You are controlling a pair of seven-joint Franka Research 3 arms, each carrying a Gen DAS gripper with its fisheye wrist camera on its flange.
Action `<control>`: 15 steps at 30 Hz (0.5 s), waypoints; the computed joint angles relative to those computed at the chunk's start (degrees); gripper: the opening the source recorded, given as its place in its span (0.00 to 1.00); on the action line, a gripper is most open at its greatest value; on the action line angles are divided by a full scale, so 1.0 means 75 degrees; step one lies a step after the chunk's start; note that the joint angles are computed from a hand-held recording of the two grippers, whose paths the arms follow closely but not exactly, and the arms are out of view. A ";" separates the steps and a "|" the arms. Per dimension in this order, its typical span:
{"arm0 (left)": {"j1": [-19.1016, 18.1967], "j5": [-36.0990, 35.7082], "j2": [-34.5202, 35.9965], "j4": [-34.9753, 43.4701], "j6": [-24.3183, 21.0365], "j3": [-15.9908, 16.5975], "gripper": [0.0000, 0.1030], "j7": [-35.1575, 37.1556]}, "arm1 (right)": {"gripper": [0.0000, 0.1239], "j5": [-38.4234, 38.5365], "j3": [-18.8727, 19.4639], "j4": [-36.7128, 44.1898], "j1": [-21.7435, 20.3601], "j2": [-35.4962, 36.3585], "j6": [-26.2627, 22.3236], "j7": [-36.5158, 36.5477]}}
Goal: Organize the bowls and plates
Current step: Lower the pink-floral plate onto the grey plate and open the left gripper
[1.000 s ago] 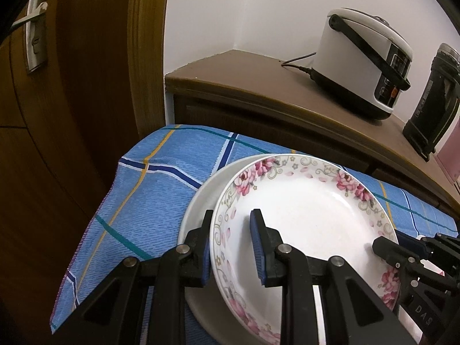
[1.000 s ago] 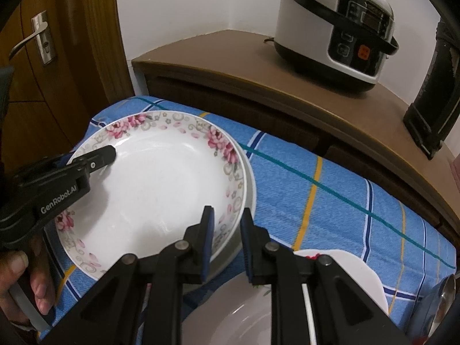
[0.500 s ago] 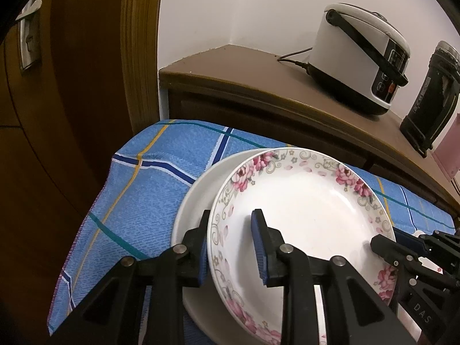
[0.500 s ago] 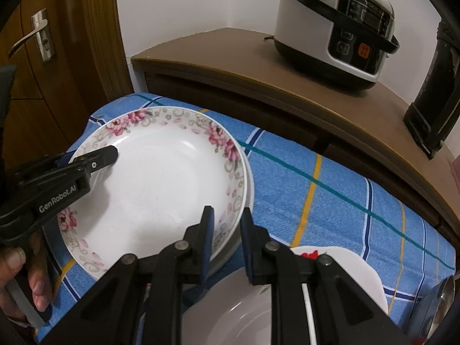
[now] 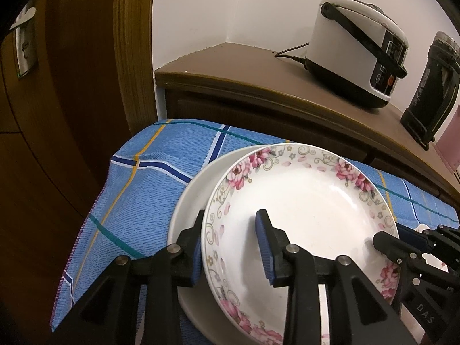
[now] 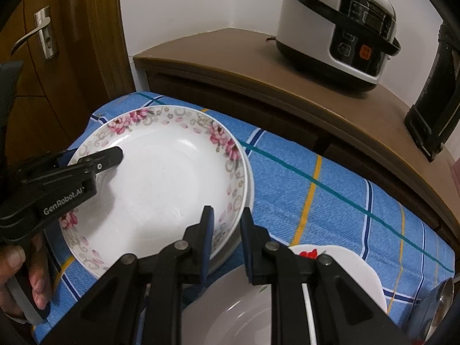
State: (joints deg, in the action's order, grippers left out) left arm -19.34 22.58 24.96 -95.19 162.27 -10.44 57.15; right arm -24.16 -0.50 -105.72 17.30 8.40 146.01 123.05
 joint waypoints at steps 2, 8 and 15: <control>-0.0038 0.0047 -0.0007 0.0000 -0.0018 0.0039 0.34 -0.0041 | 0.15 0.0033 0.0005 -0.0001 -0.0007 0.0009 0.0029 -0.0032; -0.0216 0.0419 -0.0012 0.0067 -0.0174 0.0195 0.37 -0.0302 | 0.16 0.0051 0.0010 -0.0083 -0.0019 -0.0060 0.0084 -0.0087; -0.0414 0.0834 -0.0005 0.0178 -0.0420 0.0365 0.52 -0.0499 | 0.18 0.0342 0.0040 -0.0326 -0.0110 -0.0184 0.0409 -0.0211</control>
